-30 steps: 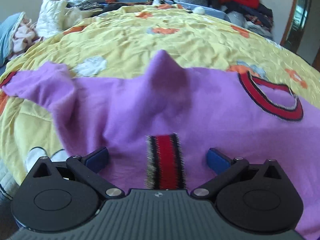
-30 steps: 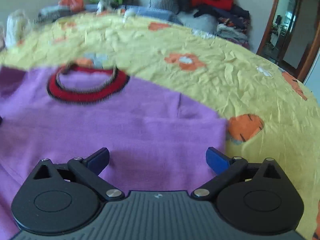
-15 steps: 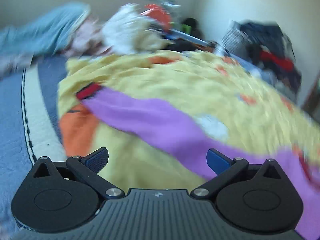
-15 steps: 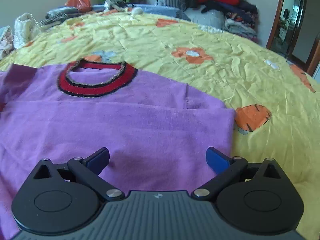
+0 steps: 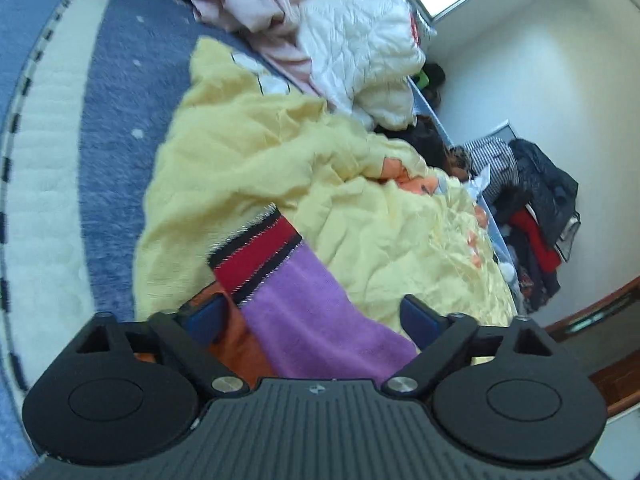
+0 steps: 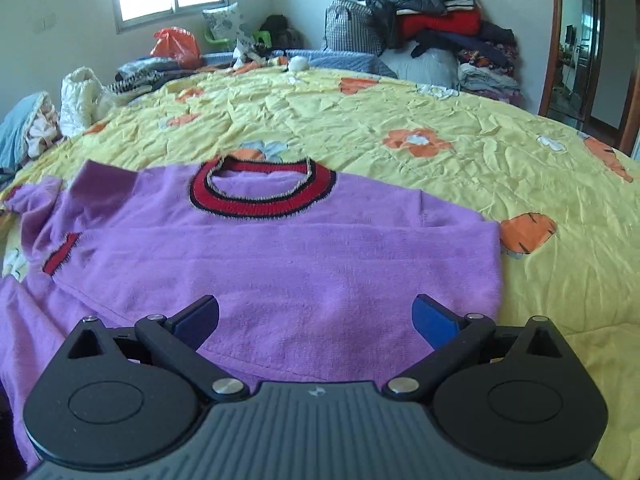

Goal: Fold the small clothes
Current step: 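Grasp the other red-cuffed sleeve with the left gripper and lift it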

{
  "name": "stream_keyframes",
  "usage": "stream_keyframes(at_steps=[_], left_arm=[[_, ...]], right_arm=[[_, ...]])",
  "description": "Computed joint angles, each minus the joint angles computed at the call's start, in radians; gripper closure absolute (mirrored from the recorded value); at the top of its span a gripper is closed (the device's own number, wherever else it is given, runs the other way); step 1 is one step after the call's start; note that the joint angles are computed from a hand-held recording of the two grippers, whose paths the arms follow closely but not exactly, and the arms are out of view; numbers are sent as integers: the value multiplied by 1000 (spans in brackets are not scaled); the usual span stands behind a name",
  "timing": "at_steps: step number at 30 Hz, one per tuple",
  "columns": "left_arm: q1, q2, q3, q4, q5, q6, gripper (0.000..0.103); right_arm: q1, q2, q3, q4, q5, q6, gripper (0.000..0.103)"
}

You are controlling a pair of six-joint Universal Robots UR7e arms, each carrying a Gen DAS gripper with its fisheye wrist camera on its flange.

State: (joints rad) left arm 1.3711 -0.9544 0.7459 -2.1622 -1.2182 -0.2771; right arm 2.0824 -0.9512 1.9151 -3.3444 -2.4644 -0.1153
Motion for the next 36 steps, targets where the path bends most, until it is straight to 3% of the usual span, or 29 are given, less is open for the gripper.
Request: stream_keyframes(at_steps=[1,2,3,4,9,14,18,26,28,36], left_arm=[[3,11,-21,22,-6,1,33],[1,21,-36,31,6,11,55],[1,33,-60,54,17,7,91],[5,41,-76,76,10,-16,103],[8,-66,140,-171,-14,16,101],[-57,-231,392,-410,57,121,101],[-102,-324,489,-504,92,161,101],[-177,-413,550,-463,120,147,101],[-209,-420,571,-456,99,147,101],[-400,-361,656,-407,59,206,101]], right_arm=[[0,-2,3,-7,8,4,0],[-2,-9,9,-6,29,11,0],[-5,-15,15,-16,52,15,0],[-6,-17,20,-30,68,20,0],[5,-15,27,-62,91,5,0],[1,-32,48,-59,110,34,0],[-11,-50,63,-54,141,60,0],[-39,-59,79,-4,204,121,0],[-38,-57,86,-14,196,123,0],[-28,-83,126,-52,156,132,0]])
